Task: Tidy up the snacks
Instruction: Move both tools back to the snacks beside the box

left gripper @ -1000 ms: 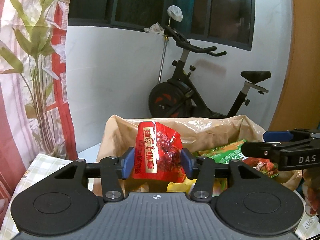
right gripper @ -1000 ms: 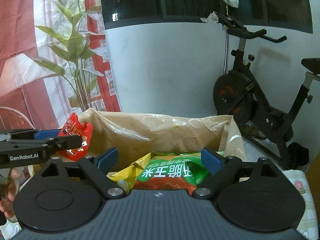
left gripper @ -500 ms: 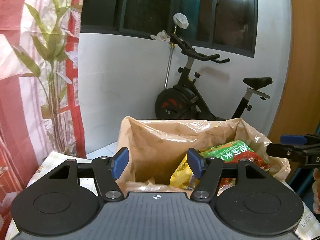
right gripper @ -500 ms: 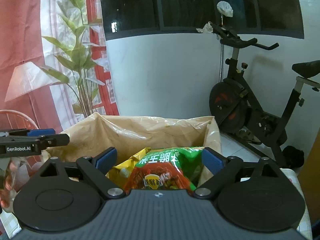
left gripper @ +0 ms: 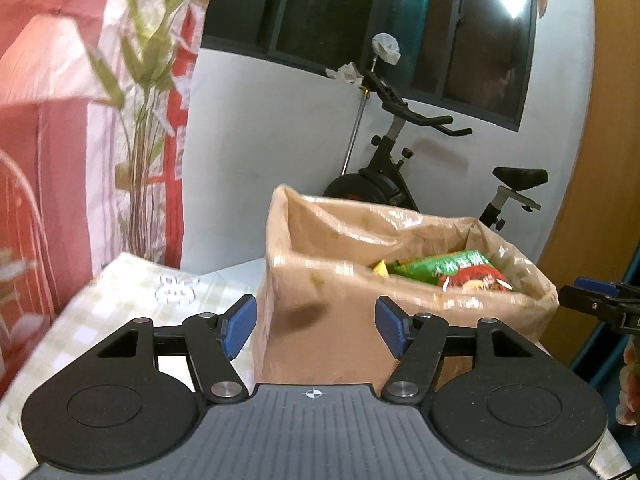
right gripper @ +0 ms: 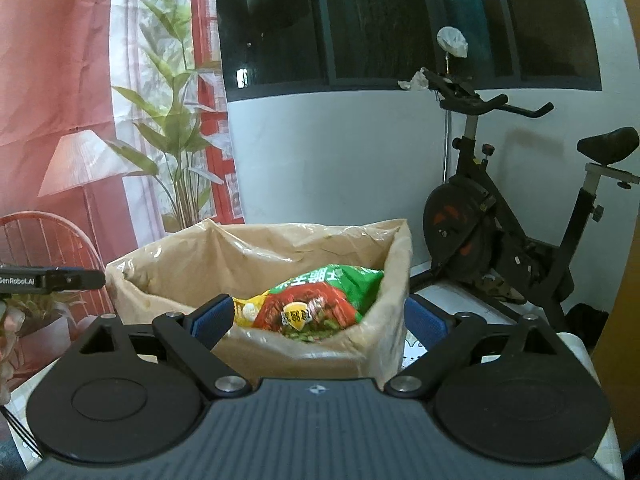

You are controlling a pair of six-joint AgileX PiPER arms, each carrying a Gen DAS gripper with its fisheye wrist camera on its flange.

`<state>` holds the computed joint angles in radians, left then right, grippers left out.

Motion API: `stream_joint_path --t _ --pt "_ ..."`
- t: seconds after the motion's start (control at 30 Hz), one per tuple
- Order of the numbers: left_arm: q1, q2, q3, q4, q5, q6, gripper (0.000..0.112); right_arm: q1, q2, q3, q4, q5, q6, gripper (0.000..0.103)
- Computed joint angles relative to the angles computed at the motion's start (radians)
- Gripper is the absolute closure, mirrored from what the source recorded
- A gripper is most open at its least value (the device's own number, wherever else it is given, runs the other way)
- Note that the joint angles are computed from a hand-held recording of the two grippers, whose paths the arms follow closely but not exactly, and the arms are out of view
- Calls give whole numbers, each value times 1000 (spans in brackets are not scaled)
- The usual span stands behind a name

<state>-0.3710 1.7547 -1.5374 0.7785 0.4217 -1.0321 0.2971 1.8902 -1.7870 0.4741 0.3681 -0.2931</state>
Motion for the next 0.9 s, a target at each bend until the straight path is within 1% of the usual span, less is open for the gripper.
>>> stream_joint_path --t 0.07,0.13,0.27,0.33,0.43,0.53,0.63,0.7,0.77,0.9 --pt "-10 -12 48 58 -17 -82 44 -2 -35 78 63 -51 -85 9" --pt "-22 -20 92 124 -26 -172 44 -5 -70 156 161 -95 -209 9" --pt "-30 -8 118 98 -24 -198 45 -9 -120 279 339 -151 -438 9" --pt "-32 -3 131 86 -28 -201 45 -14 -134 324 450 -161 -565 9" --pt "-42 1 153 84 -32 -212 45 -16 -141 376 505 -170 -633 9" --pt "-49 6 170 64 -33 -200 45 -19 -144 435 623 -184 -764 9" --pt "-64 8 188 108 -23 -244 44 -25 -132 482 764 -193 -937 9" --pt "-71 9 195 112 -17 -253 45 -30 -118 514 870 -192 -1073 9" --pt "-74 16 194 112 -9 -262 45 -34 -97 532 882 -188 -1118 9" --pt "-81 29 182 108 8 -271 45 -51 -45 531 723 -153 -992 9"
